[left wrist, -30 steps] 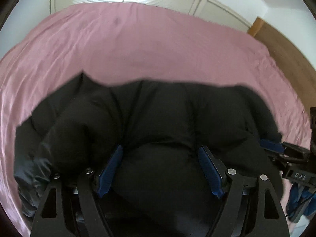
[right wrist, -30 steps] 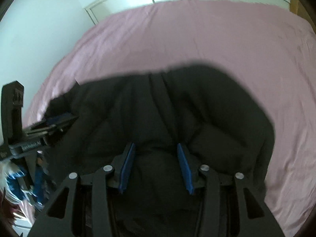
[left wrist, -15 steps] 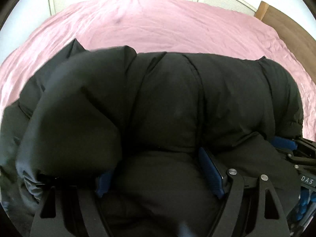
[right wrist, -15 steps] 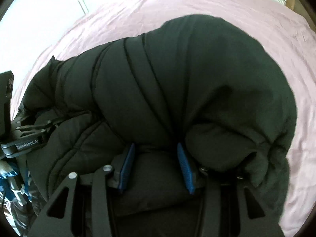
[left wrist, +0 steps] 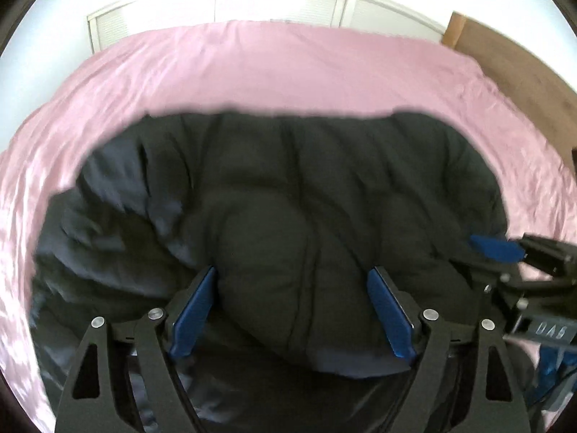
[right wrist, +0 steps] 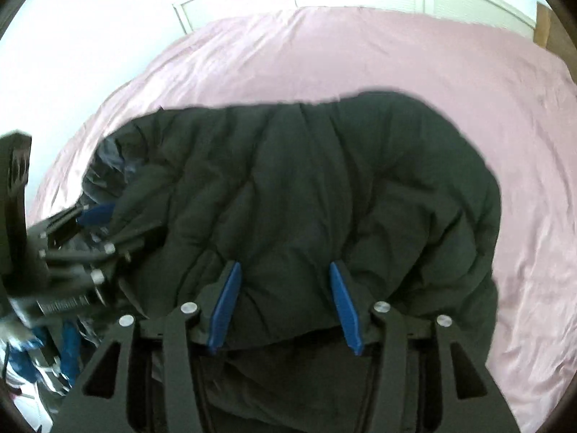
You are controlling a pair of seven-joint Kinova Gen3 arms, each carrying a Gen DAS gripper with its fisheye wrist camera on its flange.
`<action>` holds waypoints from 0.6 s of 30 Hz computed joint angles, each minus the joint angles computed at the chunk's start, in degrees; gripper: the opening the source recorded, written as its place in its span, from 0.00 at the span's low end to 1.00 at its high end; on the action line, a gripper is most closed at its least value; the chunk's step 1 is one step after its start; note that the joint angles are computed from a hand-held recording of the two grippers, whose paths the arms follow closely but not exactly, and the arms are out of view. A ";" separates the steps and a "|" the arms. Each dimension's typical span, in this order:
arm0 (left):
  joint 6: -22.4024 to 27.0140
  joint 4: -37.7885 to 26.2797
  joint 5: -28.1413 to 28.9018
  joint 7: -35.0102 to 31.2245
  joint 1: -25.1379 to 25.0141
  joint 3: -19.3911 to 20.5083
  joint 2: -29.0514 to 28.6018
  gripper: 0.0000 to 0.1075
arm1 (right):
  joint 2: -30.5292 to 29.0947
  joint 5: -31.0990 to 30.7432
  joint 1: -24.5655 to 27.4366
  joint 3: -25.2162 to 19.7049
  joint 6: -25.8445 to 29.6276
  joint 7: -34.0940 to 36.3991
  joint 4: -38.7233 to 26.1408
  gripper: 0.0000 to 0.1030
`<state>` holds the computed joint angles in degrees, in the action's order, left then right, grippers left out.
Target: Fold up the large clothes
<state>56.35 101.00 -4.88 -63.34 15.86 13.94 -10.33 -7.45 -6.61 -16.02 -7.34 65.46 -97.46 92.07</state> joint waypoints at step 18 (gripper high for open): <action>-7.94 8.04 -3.25 6.66 0.09 1.85 0.43 0.84 | -1.42 7.76 -1.97 -3.83 -10.02 -7.39 12.28 0.53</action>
<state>48.41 109.04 -8.13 -56.68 15.94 15.79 -9.90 -8.86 1.15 -17.99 -11.16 55.44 -104.85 104.34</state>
